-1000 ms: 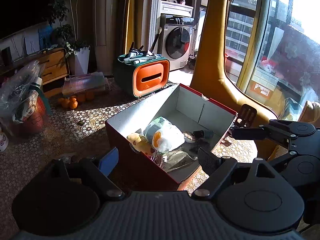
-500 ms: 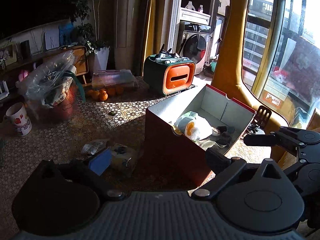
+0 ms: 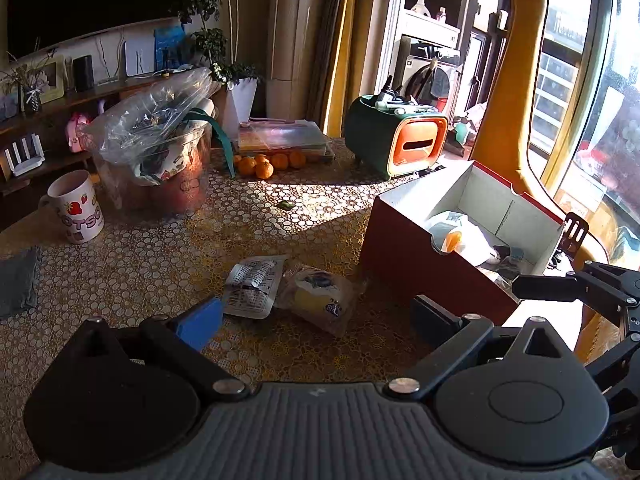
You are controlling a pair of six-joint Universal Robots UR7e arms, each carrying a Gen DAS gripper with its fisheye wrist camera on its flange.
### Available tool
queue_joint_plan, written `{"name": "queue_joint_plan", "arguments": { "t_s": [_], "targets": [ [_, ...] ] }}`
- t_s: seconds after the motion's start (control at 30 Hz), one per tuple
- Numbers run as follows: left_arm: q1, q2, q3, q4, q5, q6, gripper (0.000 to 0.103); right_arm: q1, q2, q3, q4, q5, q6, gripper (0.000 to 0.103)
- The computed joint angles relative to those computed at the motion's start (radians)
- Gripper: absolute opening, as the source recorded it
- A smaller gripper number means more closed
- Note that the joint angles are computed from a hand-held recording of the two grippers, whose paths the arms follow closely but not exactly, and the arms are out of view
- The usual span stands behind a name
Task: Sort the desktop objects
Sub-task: 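Move both tools back from the box toward the remaining table items, then reach the left tool to the white printed medicine packet while the right tool reaches the wrapped bun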
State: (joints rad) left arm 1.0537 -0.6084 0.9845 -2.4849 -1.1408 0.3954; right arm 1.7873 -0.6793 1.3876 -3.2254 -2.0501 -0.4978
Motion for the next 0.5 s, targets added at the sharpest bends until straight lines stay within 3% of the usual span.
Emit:
{"name": "queue_joint_plan", "arguments": {
  "t_s": [0.3, 0.5],
  "targets": [
    [0.043, 0.093, -0.161, 0.085, 0.005, 0.001, 0.101, -0.014, 0.083, -0.107, 0.032, 0.023, -0.021, 0.095],
    [0.068, 0.196, -0.339, 0.171, 0.014, 0.007, 0.101, -0.031, 0.133, -0.196, 0.105, 0.025, -0.032, 0.095]
  ]
}}
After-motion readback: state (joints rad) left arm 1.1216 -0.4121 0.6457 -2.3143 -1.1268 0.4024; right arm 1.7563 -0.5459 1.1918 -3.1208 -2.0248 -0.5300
